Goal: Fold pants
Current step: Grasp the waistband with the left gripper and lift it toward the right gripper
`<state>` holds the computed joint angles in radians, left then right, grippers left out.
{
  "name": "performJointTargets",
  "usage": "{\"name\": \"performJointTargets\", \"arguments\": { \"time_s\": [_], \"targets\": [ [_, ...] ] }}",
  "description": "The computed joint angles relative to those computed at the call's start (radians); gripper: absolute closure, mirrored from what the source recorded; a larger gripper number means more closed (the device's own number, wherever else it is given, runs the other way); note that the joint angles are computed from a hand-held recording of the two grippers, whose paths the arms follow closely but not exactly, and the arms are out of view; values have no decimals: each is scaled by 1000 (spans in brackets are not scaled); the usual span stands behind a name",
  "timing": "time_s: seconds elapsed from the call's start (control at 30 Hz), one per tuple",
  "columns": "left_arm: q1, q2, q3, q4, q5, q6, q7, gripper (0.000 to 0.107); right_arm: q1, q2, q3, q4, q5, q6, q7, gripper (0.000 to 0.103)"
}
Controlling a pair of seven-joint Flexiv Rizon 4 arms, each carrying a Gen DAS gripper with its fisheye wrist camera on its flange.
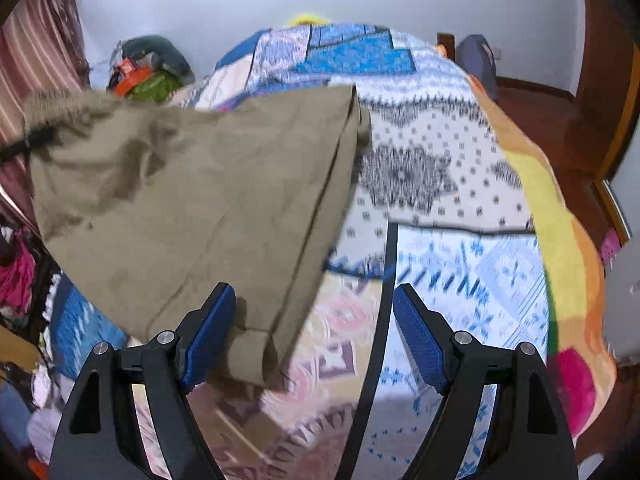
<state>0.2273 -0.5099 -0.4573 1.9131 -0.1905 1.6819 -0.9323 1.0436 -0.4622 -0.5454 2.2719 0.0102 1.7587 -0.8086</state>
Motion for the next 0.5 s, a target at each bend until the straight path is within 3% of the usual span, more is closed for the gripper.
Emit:
{"name": "performJointTargets", "arguments": {
  "time_s": [0.13,0.23,0.5],
  "targets": [
    [41,-3,-109,5,18,-26,49,81,-61,2,67,-8,18,26,2,25],
    [54,-12,-176,-2,-5,-82,93,83,-45,-6,54,-7,33,40,-9,25],
    [-43,-54,-169,-37,-116,-208,161,84,-85,-12,103,-18,68,61,-37,25]
  ]
}}
